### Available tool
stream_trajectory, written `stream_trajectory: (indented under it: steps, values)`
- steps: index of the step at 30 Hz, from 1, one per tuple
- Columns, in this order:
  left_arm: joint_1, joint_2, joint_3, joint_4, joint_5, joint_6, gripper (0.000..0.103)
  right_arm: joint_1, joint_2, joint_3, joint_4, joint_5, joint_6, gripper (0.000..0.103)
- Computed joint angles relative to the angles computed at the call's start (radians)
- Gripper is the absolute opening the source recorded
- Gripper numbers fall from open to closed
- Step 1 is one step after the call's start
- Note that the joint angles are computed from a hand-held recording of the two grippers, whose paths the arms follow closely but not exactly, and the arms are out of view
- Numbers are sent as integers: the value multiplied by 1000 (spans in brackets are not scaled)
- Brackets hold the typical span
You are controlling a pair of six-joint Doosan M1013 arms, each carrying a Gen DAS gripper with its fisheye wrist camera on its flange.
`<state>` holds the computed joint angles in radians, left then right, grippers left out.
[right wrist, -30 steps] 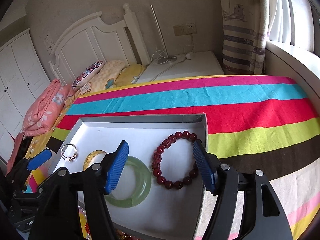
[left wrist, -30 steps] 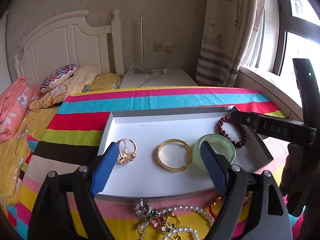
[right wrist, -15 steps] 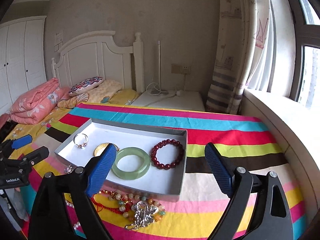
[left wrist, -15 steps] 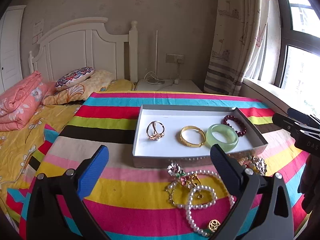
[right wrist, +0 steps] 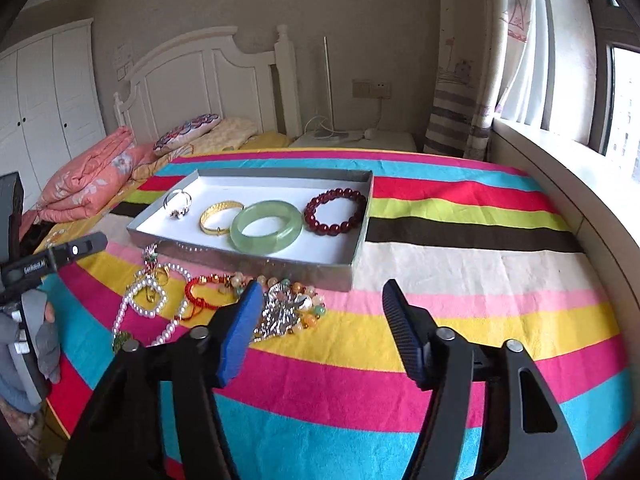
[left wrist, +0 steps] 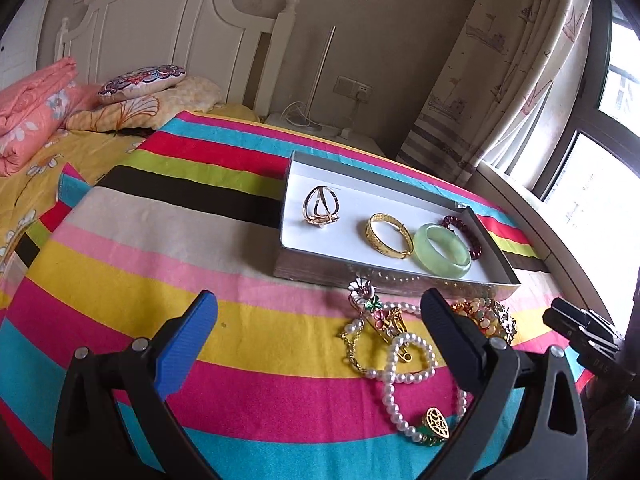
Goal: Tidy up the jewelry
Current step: 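Grasp the pearl necklace with the left tool while the right tool grasps the silver brooch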
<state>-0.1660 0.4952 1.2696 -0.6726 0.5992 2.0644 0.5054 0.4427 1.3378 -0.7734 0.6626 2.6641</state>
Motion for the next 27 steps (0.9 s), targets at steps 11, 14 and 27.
stream_trajectory:
  steps: [11,14,27]
  values:
    - [4,8,-10,-24,22,4,101,-17,51,-78,300,66,-230,40]
    - [6,9,-10,-41,25,17,101,-17,67,-107,314,93,-237,41]
    - [10,6,-3,-78,29,46,101,5,127,-196,245,202,-285,28]
